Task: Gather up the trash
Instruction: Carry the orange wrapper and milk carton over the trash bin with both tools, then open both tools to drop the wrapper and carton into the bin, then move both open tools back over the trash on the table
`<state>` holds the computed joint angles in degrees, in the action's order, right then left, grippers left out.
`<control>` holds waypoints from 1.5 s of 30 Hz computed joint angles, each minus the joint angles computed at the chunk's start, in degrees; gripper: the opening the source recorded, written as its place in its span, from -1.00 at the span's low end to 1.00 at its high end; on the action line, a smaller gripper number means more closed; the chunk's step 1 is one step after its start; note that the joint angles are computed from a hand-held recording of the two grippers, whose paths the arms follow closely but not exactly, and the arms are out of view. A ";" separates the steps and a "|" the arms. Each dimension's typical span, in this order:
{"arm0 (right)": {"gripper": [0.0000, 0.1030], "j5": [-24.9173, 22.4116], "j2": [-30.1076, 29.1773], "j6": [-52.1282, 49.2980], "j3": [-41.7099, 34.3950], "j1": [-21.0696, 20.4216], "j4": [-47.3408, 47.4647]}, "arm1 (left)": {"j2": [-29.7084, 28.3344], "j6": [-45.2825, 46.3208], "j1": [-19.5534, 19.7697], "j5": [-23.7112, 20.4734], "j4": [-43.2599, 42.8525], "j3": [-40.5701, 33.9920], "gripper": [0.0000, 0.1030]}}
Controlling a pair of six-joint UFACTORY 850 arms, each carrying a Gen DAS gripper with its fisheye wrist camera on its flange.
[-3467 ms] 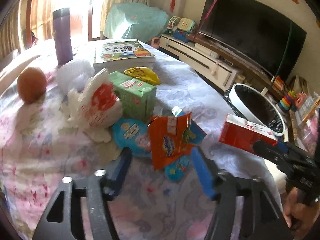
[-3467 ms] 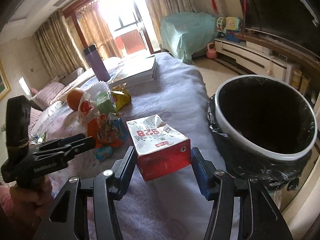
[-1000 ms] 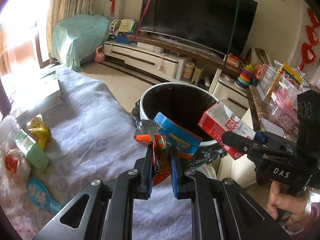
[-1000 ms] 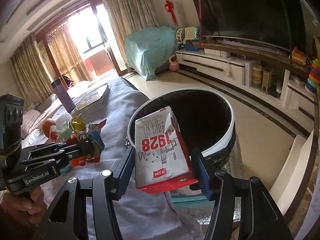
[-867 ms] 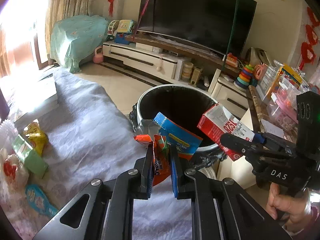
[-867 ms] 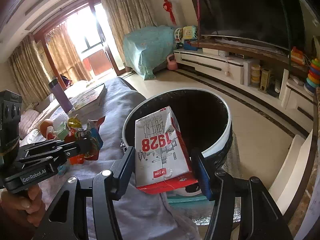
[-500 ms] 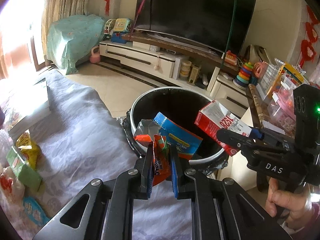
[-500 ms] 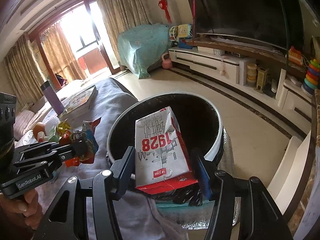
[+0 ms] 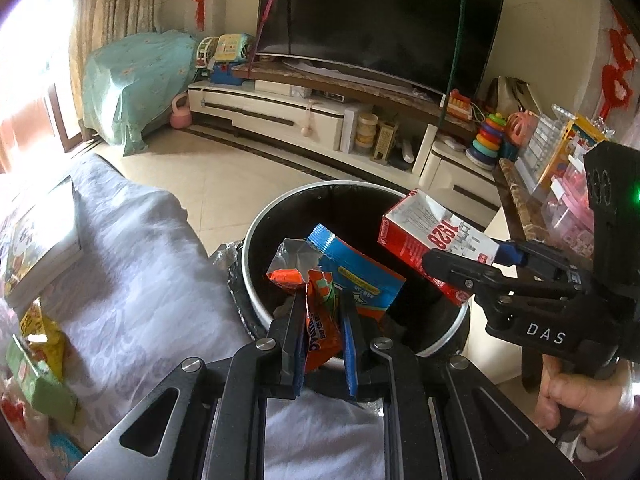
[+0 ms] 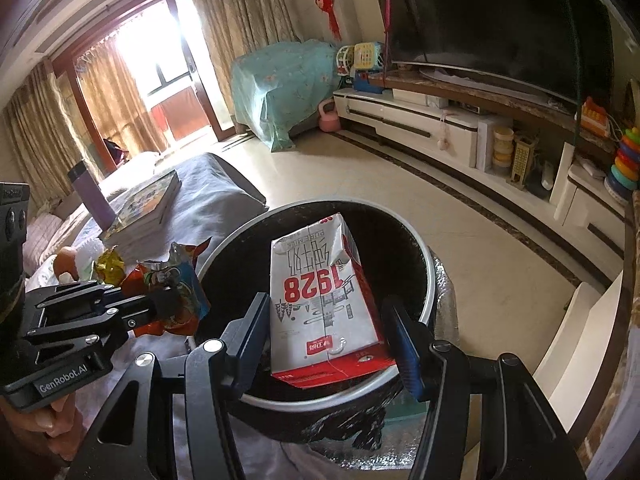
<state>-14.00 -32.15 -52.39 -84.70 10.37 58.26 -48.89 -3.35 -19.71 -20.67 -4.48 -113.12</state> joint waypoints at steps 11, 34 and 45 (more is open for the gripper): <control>0.12 -1.28 -2.44 5.49 -3.31 -0.65 -5.46 | -5.29 -1.32 0.11 -3.78 0.74 -7.87 -0.72; 0.73 -2.33 1.17 -11.16 2.05 -0.54 16.00 | 8.68 -10.80 0.75 8.09 3.93 16.13 0.20; 0.78 -4.94 5.51 -22.69 8.68 3.73 28.95 | 21.62 -30.65 2.85 14.13 17.33 36.01 0.21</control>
<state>-18.94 -26.64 -75.09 -76.03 14.10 87.21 -27.27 -34.00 -16.86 -6.53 12.86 -77.11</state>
